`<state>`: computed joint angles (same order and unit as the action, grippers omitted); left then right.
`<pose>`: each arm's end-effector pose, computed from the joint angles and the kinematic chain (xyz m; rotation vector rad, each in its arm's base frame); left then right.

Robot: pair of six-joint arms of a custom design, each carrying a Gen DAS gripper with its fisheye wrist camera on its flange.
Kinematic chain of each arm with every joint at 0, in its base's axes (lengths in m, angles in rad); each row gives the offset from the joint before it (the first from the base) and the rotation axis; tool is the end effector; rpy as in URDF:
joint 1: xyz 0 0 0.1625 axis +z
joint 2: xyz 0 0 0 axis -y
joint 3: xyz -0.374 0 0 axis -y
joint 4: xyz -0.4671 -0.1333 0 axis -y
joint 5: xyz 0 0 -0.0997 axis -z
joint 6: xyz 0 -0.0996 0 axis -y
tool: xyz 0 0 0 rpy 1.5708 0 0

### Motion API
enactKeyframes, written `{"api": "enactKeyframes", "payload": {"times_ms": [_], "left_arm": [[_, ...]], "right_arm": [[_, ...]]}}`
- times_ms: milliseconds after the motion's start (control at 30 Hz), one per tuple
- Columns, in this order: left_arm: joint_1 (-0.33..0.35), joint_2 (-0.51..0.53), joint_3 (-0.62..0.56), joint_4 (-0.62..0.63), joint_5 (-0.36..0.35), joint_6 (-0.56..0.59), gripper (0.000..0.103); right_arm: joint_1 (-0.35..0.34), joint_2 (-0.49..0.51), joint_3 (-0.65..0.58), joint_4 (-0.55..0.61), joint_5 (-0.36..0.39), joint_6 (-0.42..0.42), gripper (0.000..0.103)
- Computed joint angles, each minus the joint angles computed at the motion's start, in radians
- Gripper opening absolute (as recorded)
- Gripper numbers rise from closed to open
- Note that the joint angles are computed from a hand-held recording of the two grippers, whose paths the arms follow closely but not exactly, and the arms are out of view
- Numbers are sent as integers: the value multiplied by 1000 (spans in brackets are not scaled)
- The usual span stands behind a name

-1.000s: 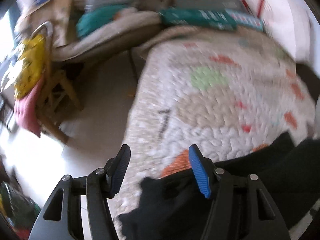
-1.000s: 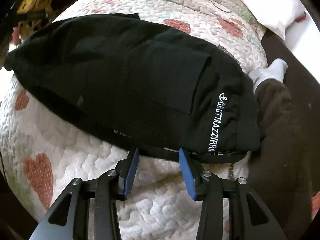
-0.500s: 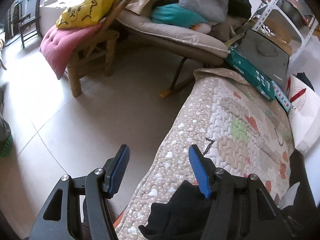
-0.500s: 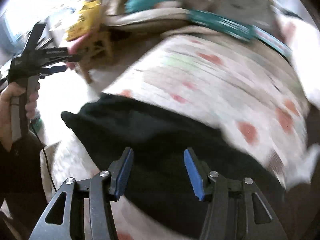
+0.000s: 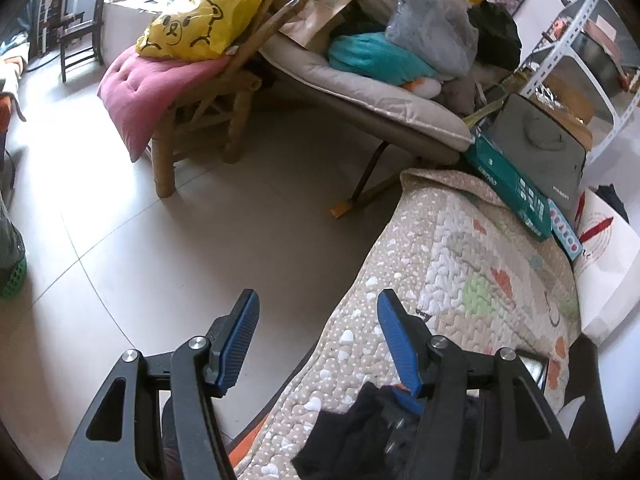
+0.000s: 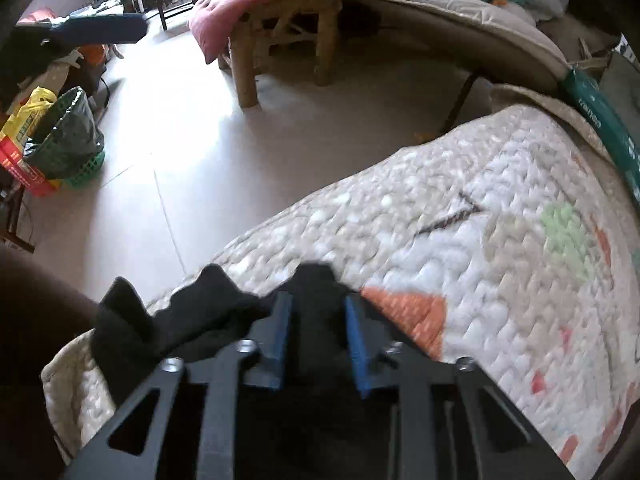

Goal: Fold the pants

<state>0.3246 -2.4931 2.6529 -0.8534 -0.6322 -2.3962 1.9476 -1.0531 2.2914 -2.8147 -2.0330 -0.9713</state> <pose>-0.1039 -0.2604 0.1998 -0.7508 2.1125 -1.3250 0.2437 -0.3743 -0.0426 1.6791 -2.1047 -0.1783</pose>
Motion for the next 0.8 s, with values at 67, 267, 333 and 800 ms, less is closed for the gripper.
{"api": "enactKeyframes", "payload": {"times_ms": [67,267,333,800], "left_arm": [[1,-1,0,2,5,-10,61],[15,28,-4,-14,-3,-1,61],[18,6,6,-20,-7,5,61],[30,24,44,-231,21,207,61]], "right_arm": [[1,20,-41,18,8,58,12],[6,107,-135,-22,30,190,4],[7,103,-143,-40,37,215,4],[-211,-513,10,247,59,181,25]]}}
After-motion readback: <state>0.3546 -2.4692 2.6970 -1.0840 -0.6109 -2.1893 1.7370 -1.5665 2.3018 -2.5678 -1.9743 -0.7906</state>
